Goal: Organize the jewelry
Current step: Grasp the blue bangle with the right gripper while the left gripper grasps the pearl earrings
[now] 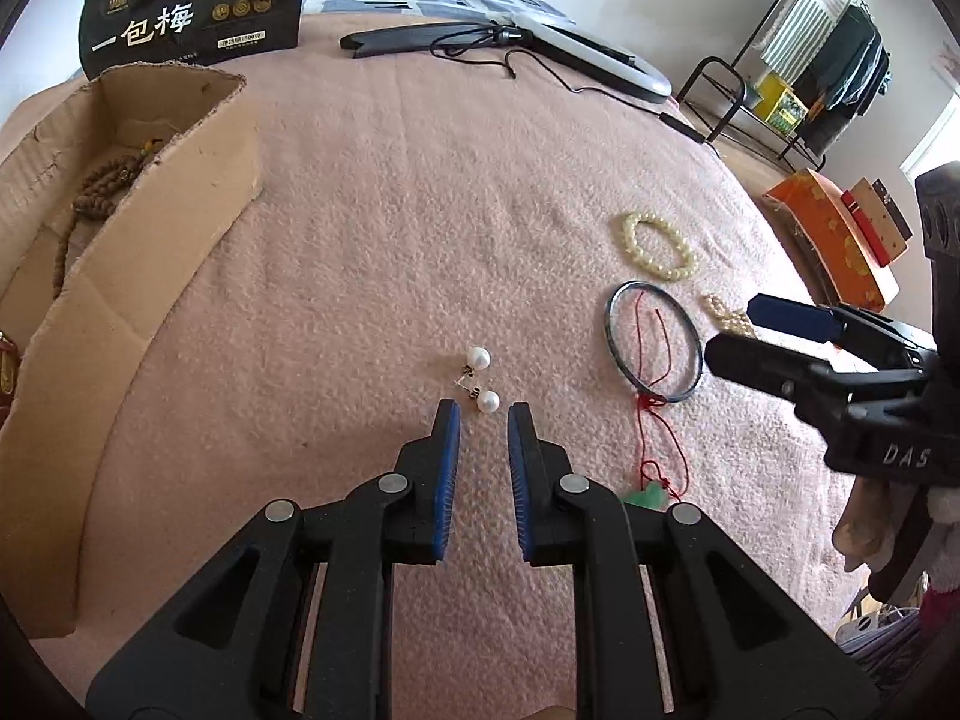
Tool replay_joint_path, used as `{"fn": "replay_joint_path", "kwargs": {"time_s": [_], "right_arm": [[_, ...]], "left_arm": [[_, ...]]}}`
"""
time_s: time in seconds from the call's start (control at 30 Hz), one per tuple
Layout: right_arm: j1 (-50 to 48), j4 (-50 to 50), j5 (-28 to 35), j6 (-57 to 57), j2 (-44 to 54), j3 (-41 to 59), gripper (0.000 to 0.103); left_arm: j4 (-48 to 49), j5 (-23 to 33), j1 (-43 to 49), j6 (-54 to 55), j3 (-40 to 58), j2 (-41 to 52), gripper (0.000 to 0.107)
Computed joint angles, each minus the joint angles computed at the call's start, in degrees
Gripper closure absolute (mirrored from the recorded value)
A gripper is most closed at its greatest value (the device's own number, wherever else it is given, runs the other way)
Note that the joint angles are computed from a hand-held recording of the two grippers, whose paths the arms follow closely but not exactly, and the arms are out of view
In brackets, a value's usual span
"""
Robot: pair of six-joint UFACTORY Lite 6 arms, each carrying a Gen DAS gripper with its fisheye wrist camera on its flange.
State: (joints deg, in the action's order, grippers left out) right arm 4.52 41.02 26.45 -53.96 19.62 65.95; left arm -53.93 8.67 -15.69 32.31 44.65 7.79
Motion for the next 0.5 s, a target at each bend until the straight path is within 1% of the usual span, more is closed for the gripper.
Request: {"fn": "replay_joint_path", "kwargs": {"time_s": [0.2, 0.33, 0.5], "right_arm": [[1.25, -1.28, -0.65, 1.23, 1.4, 0.37, 0.028], [2.57, -3.13, -1.15, 3.83, 2.66, 1.3, 0.028], [5.26, -9.27, -3.16, 8.48, 4.25, 2.09, 0.028]], "left_arm": [[-1.62, -0.64, -0.21, 1.71, 1.39, 2.36, 0.092], [-6.61, -1.05, -0.15, 6.95, 1.59, 3.13, 0.093], [-8.31, -2.56, -0.88, 9.58, 1.2, 3.35, 0.093]]}}
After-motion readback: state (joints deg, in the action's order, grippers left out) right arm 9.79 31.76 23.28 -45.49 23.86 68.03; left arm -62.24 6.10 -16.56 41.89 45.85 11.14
